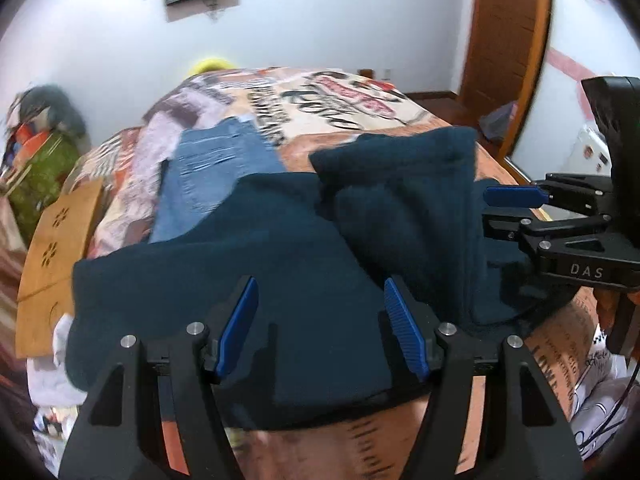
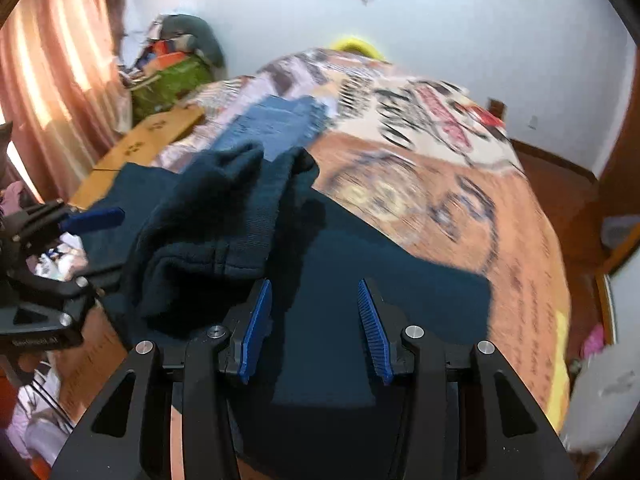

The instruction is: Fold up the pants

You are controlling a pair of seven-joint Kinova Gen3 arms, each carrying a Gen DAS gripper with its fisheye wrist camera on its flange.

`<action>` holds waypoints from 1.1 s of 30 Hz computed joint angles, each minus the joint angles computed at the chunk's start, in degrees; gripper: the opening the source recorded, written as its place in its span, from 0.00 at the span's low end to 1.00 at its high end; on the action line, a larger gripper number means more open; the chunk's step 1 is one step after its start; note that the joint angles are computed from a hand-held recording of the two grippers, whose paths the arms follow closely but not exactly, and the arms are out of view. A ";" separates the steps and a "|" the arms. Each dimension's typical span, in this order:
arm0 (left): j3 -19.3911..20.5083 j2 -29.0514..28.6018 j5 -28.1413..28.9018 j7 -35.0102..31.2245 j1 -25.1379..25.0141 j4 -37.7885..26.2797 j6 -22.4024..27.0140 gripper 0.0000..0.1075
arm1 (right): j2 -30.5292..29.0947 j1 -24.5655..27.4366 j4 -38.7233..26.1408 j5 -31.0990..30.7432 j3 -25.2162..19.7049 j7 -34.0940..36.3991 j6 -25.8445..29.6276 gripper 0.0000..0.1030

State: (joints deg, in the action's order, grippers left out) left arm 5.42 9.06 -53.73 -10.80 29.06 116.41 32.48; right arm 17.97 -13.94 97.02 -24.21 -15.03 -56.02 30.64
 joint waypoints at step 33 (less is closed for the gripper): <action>2.71 -16.35 19.60 -3.75 -24.64 22.16 -7.79 0.64 | -6.81 -1.69 8.10 -1.67 3.25 -0.29 -1.31 0.49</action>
State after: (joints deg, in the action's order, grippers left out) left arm 8.12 -7.28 -34.13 -14.56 4.43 138.57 24.69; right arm 11.16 -15.63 105.12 -25.88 -11.78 -56.31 29.33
